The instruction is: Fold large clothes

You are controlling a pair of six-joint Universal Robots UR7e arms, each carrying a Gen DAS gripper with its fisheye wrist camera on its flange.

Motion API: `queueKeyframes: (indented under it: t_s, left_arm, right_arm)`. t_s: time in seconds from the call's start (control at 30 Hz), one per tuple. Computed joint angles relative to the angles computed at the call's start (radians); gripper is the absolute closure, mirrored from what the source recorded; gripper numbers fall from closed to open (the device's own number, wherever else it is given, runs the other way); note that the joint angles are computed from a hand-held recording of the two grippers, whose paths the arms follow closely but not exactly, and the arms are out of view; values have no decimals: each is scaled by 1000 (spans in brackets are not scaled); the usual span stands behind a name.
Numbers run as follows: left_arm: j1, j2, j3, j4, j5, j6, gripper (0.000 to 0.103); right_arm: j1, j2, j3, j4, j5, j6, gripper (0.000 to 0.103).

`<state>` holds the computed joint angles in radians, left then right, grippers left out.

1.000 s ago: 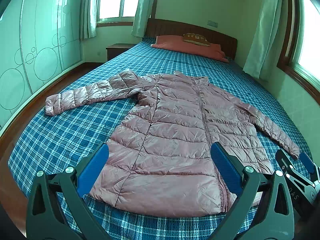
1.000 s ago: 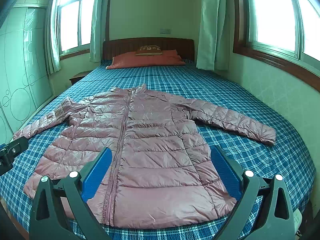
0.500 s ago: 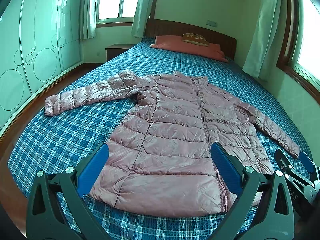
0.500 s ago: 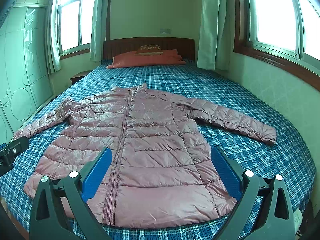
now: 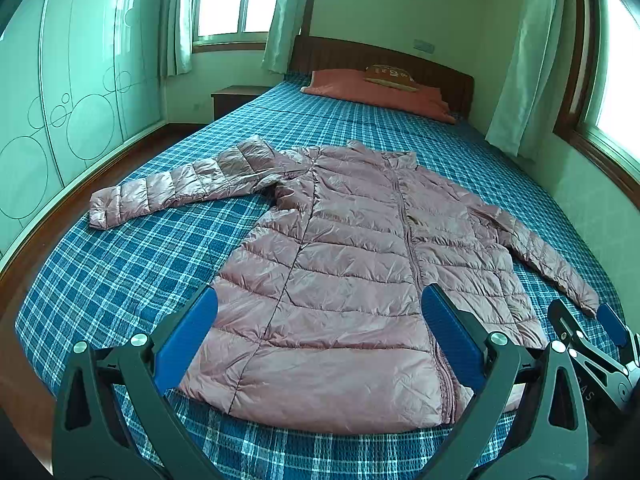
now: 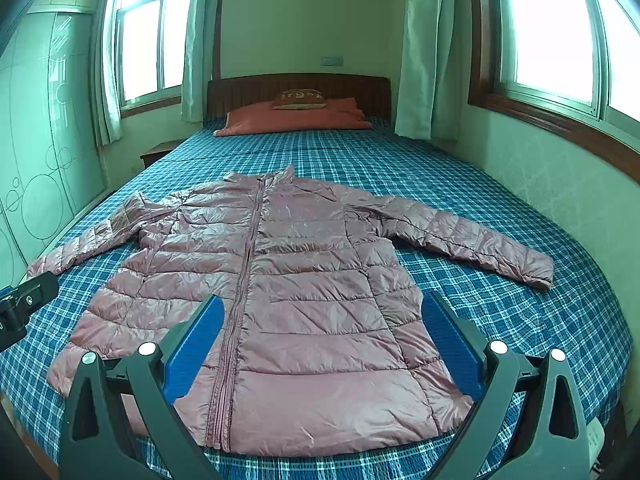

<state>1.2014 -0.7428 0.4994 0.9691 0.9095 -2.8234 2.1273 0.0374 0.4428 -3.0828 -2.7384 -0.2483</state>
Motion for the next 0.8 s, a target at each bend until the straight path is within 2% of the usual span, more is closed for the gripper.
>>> queueKeyframes:
  t_s: [0.8]
  left_arm:
    - [1,2,-5,4,2,-1,2]
  right_arm:
    - [1,2,-6,12,-2,5,5]
